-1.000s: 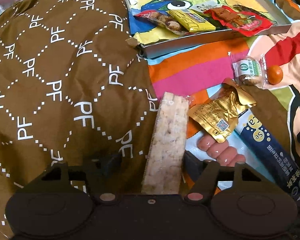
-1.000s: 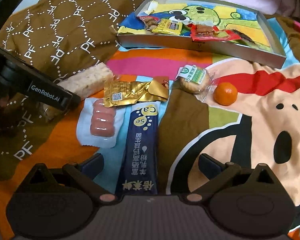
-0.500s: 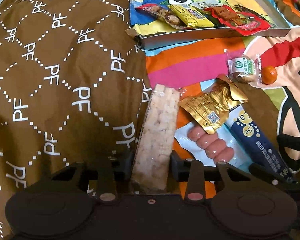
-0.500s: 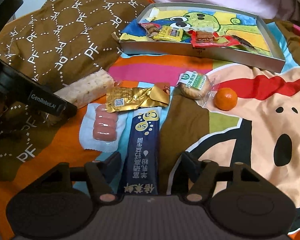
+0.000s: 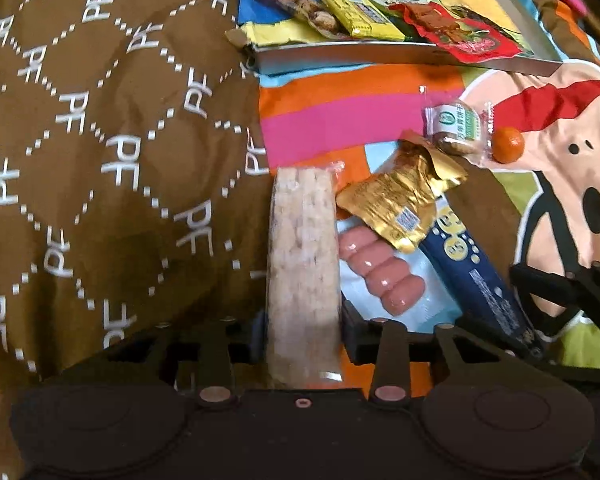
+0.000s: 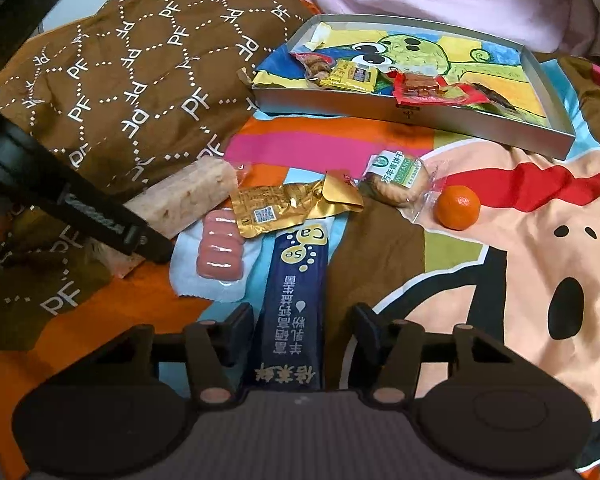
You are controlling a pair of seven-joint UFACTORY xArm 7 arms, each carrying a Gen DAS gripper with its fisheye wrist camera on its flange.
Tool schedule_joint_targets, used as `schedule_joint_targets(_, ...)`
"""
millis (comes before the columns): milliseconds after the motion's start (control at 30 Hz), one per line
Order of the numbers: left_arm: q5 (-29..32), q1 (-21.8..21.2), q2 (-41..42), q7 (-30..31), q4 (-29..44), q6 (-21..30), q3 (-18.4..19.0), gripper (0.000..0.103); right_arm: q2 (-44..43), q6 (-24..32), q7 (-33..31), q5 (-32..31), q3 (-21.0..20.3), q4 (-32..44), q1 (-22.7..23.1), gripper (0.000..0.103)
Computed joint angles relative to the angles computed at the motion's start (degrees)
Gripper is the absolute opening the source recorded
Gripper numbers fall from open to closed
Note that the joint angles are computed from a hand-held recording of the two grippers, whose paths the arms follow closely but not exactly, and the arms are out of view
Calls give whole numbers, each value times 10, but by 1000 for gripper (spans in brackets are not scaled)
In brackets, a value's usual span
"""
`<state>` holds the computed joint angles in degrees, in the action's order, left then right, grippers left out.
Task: Organize snacks
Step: 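Lift the rice-cracker bar with left tool while right tool grasps the blue stick pack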
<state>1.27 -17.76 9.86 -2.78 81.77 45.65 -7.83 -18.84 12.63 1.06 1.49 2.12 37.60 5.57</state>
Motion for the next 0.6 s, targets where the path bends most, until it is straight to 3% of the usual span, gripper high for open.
schedule_joint_targets(67,30,-8,8,-15,4,-13,3,55,4,-10,-7,11,-9,0,8,61)
schedule_joint_targets(167,46,-11,14,-21,8,-18,5,56,12,-19,-21,35,-23,1,23,63)
schedule_joint_targets(233,40,-9,12,-19,5,-21,4,52,13,-20,-22,39,-21,1,22,61)
schedule_joint_targets(333,2,-1,7,2,-1,-20,-2,36,11,-21,-23,38,-17,-2,19,53)
schedule_joint_targets(467,-17,1,-7,1,-15,-14,-4,35,5,-2,-14,22,-4,0,6,39)
schedule_joint_targets(600,-65,8,-28,-7,-27,11,-5,35,-13,16,3,-38,27,-5,-25,35)
